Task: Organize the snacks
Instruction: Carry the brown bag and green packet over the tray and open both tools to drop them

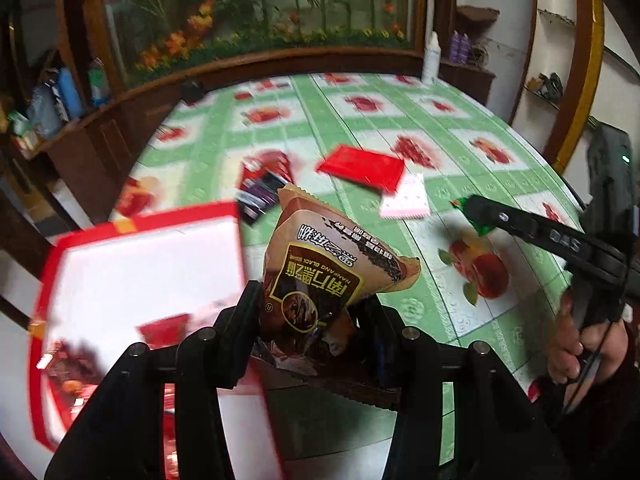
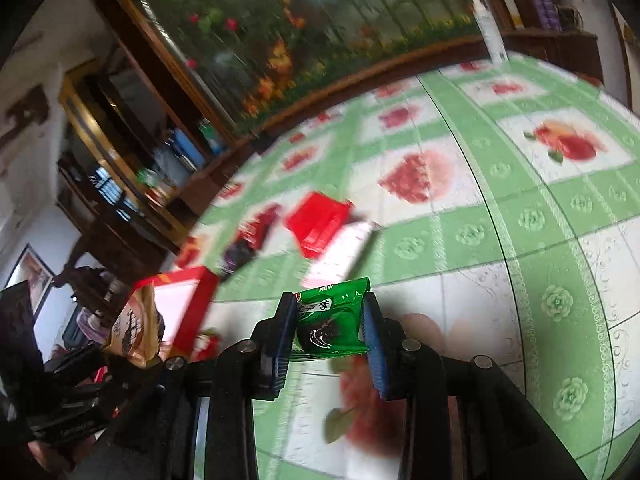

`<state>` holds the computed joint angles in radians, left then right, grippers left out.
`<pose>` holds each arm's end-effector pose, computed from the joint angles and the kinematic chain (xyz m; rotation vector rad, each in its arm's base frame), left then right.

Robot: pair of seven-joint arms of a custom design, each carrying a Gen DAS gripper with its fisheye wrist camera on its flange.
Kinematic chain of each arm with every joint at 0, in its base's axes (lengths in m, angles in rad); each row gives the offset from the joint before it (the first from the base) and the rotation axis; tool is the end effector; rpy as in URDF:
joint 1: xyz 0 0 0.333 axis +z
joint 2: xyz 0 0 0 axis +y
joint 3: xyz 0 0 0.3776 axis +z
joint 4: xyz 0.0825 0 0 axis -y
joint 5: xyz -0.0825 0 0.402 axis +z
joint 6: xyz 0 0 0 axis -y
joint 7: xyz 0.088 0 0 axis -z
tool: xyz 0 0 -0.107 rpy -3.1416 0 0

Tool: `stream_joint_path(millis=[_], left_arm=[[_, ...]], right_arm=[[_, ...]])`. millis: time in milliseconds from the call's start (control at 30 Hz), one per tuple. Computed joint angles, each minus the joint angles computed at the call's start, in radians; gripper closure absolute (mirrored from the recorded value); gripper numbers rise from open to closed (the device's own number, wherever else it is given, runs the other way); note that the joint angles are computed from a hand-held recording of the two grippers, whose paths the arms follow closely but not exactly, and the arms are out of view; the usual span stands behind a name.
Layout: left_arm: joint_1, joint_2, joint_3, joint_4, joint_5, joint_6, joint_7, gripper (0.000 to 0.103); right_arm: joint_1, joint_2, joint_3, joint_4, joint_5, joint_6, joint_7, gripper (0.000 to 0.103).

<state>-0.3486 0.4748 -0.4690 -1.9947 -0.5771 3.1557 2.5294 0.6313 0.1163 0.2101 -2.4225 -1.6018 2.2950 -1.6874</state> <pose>0.5282 -0.4390 0.3519 -0.6726 2.6352 -1.0125 0.3493 0.3581 0.3025 -0.7661 2.0962 -0.6667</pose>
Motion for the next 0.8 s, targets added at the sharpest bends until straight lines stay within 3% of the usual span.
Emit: stream_joint_path(millis=[133,467,600,800], left_arm=[[0.102,-0.002,-0.105,-0.029,-0.025,0.082,0.032,0.057],[0.284,0.015,-0.257,-0.086,0.079,0.191,-0.048,0.057],[0.321,0.019,-0.27,-0.1,0.128,0.206,-0.1,0.057],[0.322,0.018,-0.233,-0.107,0.185,0.219,-0.181,0.057]], right_arm=[[0.036,0.003,0.021,0.038,-0.011,-0.083,-0.045,0.07],[0.088,0.051,0.023,0.156,-0.005,-0.17,-0.184,0.07],[0.096,0.074,0.014,0.195,0.005,-0.157,-0.229,0.07],[0.103,0.109,-0.005,0.24,0.001,-0.124,-0.271,0.07]])
